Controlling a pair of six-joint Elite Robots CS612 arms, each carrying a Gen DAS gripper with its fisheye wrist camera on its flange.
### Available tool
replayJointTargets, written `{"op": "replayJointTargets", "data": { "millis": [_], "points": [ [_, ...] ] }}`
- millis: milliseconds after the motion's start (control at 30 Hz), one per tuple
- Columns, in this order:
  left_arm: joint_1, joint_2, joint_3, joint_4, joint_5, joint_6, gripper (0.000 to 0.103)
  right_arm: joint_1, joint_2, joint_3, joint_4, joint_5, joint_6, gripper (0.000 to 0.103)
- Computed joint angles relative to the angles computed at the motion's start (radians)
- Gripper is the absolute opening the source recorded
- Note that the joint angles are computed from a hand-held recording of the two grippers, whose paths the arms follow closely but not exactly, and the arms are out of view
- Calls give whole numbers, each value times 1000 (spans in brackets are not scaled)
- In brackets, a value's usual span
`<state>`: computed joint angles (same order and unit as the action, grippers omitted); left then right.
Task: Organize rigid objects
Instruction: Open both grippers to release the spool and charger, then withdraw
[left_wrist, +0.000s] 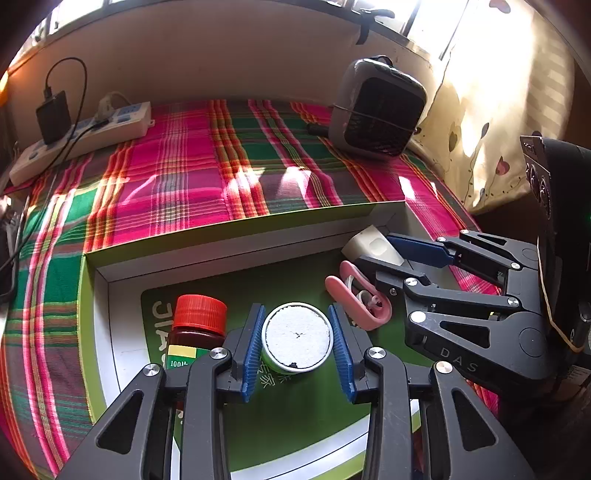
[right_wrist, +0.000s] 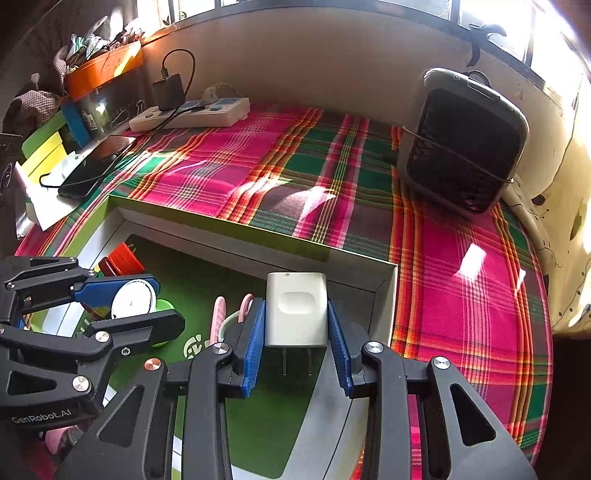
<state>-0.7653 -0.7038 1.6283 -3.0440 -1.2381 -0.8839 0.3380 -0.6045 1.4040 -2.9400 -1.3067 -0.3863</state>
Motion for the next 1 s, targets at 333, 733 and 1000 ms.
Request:
{"op": "replayJointTargets", "data": {
  "millis": [333,733,1000],
  "points": [
    [-2,-3,6,-3,6,-4,40,-3,-4,11,-31,5,9,35],
    [-14,-18,22,1,35,-22,44,-5,-16,35,-63,16,27,36],
    [-32,-40,53,-19,66,-33,45,-9,-39,79,-110,25,45,40]
  ]
}}
